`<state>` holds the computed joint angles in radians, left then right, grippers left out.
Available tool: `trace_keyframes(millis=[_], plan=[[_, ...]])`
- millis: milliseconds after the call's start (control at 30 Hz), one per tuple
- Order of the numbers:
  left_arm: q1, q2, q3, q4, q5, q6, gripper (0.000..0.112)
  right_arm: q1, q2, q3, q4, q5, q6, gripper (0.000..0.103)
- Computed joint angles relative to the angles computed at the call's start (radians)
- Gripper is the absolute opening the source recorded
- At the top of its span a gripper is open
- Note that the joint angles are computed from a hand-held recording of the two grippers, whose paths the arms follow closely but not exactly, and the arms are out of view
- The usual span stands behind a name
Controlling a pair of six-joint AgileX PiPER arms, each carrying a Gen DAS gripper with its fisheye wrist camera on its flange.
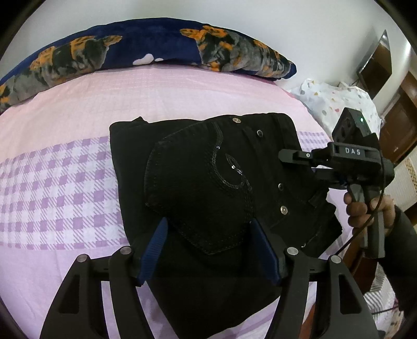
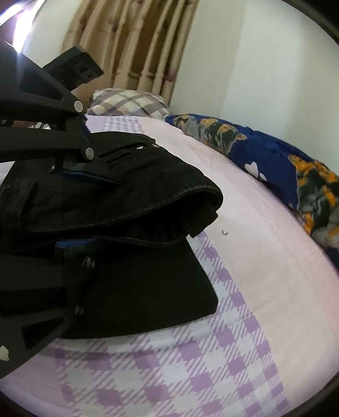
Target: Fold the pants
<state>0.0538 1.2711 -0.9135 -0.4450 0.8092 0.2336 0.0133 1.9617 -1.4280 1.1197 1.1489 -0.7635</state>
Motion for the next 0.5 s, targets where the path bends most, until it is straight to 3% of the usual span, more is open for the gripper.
trace_keyframes(millis=[133,267,500], plan=[[-0.015,-0.003,0.002,0.029,-0.010,-0.025,0.067,0.027,-0.055,0.042,-0.030,-0.073,0.018,0.027],[-0.016,-0.008,0.004,0.029,-0.016,-0.030,0.067,0.033,-0.126,0.104,-0.023,-0.123,0.027,0.016],[0.011,-0.028,0.001,-0.008,0.007,-0.007,0.067,0.094,-0.292,0.186,-0.137,-0.261,0.123,0.012]])
